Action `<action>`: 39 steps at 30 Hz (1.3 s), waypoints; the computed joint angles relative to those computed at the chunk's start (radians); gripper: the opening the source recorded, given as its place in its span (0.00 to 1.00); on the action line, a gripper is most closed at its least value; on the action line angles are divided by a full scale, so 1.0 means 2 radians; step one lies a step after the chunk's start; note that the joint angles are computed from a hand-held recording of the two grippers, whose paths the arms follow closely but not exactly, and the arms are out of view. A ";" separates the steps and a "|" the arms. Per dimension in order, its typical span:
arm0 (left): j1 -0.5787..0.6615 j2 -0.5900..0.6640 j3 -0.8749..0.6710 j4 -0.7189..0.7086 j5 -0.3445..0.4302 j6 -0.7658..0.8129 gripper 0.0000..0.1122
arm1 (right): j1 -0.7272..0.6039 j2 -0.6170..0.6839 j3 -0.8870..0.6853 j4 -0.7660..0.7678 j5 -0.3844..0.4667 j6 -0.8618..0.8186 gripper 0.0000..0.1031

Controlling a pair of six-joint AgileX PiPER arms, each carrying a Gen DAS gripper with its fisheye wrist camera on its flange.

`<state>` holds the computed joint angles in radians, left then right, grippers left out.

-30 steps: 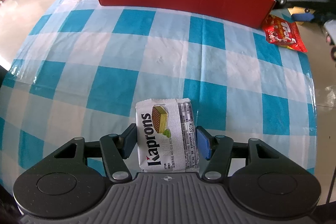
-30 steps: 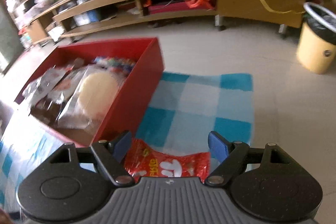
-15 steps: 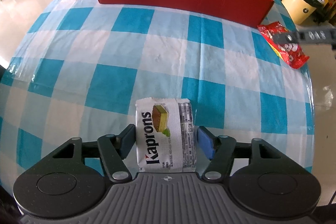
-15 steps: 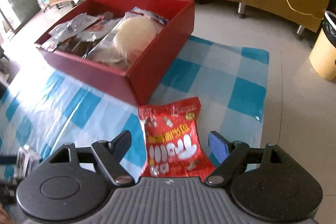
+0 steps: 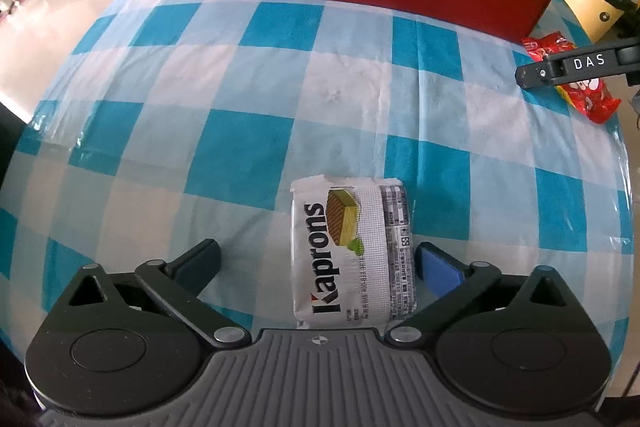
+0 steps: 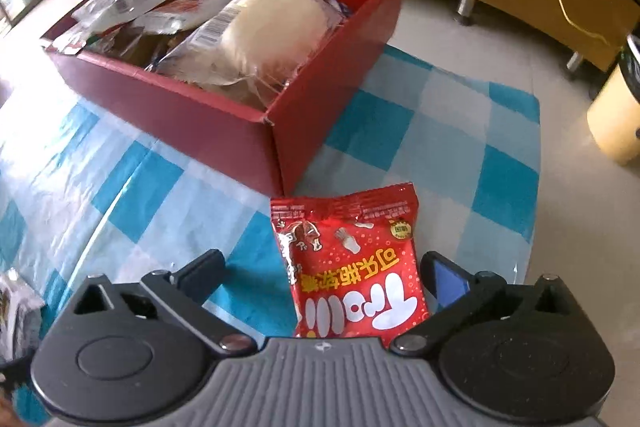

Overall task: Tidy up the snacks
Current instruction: 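Grasp the Kaprons packet with the left tool while the right tool grasps the Trolli bag, then lift both packets and carry them over the red box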

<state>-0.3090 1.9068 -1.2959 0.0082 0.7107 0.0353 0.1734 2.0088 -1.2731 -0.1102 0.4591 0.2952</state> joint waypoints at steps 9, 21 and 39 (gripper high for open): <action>0.000 -0.020 0.006 -0.002 -0.002 0.010 0.59 | 0.025 -0.020 0.003 -0.021 0.023 0.054 0.67; 0.031 -0.036 0.013 -0.052 0.012 0.060 0.58 | 0.119 -0.099 0.102 -0.041 -0.011 0.177 0.53; 0.013 -0.033 0.052 0.050 -0.054 -0.017 0.85 | 0.196 -0.071 0.093 -0.179 0.015 0.323 0.97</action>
<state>-0.2833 1.8402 -1.1915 0.1083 0.6027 0.0004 0.5653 1.8667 -1.0863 -0.4690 0.4884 0.9421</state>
